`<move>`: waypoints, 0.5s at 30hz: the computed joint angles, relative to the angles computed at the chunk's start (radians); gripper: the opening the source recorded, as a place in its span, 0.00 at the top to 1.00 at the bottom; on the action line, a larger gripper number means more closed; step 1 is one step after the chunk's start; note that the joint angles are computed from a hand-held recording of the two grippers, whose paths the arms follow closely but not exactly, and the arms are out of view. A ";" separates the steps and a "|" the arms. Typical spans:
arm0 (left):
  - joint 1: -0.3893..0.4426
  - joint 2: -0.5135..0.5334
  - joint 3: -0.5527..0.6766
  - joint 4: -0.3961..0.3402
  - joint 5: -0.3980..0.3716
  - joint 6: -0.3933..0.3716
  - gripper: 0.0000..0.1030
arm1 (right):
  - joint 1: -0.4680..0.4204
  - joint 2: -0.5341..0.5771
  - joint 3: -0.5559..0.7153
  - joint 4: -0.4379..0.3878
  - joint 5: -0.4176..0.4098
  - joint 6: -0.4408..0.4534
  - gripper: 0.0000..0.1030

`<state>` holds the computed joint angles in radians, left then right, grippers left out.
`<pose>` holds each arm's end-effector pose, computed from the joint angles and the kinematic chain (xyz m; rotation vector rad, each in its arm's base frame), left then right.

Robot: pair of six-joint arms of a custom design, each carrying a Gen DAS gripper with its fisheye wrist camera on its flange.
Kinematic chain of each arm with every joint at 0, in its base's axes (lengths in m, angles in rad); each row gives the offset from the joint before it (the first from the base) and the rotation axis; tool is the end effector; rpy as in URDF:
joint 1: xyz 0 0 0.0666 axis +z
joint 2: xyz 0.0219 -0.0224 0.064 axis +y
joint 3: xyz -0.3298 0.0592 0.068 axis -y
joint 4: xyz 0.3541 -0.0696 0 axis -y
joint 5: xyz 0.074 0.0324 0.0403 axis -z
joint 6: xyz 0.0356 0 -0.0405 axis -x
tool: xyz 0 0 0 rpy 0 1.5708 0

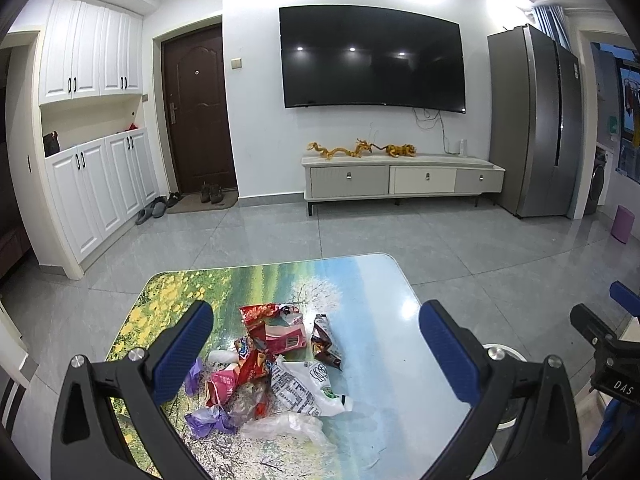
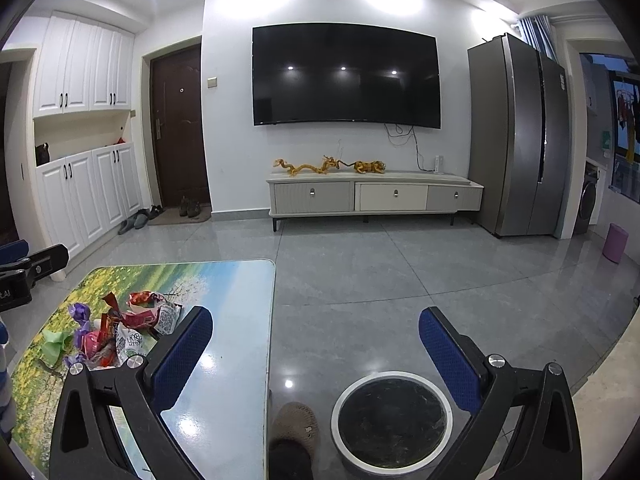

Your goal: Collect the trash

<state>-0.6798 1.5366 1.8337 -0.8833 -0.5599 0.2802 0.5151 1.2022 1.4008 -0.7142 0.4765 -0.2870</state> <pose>0.4035 -0.3023 0.5084 0.0963 2.0564 0.0149 0.3611 0.1852 0.4804 0.0537 2.0236 0.0078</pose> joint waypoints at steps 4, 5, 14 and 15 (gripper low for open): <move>0.012 0.005 0.002 0.004 0.015 0.002 0.00 | -0.002 0.010 0.007 0.002 0.000 0.000 0.00; 0.013 0.005 0.001 0.004 0.017 0.003 0.00 | -0.002 0.013 0.010 0.000 -0.001 0.000 0.00; 0.039 0.007 -0.009 0.011 0.048 0.013 0.00 | -0.005 0.048 0.045 -0.027 -0.006 0.006 0.00; 0.042 0.008 -0.009 0.011 0.051 0.015 0.00 | -0.007 0.052 0.050 -0.028 -0.008 0.008 0.00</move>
<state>-0.6379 1.5441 1.8246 -0.8726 -0.5087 0.2952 0.5078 1.2547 1.4509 -0.7426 0.4684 -0.2793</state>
